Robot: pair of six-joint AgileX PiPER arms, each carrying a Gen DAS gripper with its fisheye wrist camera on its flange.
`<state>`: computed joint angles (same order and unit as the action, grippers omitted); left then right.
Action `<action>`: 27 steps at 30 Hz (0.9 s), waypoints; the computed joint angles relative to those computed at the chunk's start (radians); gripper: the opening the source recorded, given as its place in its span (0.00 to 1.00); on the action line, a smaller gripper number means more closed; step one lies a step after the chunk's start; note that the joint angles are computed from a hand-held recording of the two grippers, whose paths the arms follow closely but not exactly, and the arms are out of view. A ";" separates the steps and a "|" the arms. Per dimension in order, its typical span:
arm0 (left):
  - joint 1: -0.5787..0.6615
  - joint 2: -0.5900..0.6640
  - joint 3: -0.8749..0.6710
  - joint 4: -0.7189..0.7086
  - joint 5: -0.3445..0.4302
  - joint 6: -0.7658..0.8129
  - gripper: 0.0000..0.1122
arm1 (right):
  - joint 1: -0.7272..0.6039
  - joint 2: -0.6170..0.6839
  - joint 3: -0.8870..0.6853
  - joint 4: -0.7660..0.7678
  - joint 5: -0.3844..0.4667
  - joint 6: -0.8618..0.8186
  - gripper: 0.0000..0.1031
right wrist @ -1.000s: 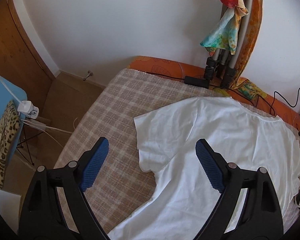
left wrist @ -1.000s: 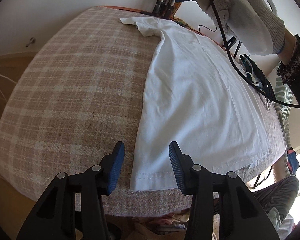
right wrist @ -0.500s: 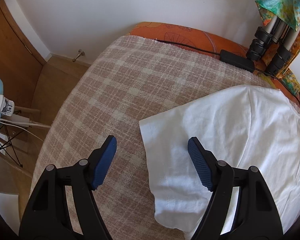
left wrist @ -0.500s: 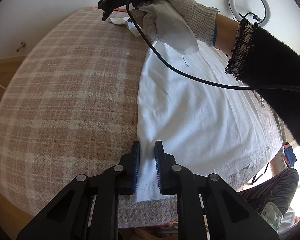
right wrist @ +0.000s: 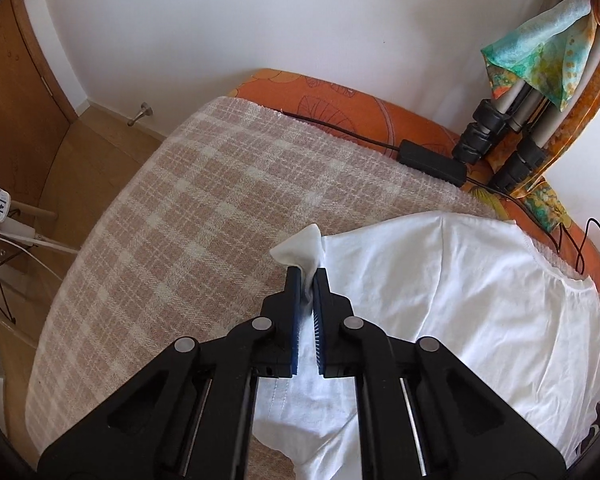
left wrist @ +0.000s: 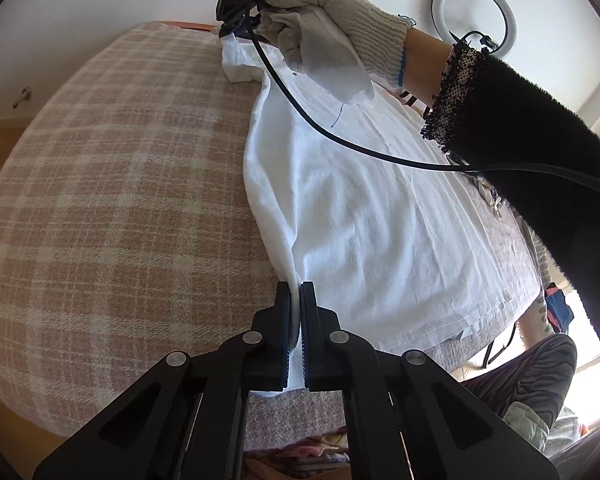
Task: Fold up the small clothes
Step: 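Lift the grasped side of the shirt and fold it over toward the middle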
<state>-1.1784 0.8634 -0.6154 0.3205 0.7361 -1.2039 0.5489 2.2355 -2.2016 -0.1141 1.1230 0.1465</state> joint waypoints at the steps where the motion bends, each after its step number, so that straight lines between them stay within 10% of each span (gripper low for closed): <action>1: 0.001 -0.002 -0.003 -0.008 -0.001 0.007 0.03 | -0.007 -0.012 0.009 0.002 -0.010 -0.006 0.06; 27: -0.099 0.397 -0.300 -0.053 -0.103 0.186 0.03 | -0.433 -0.327 0.496 0.207 -0.260 -0.222 0.06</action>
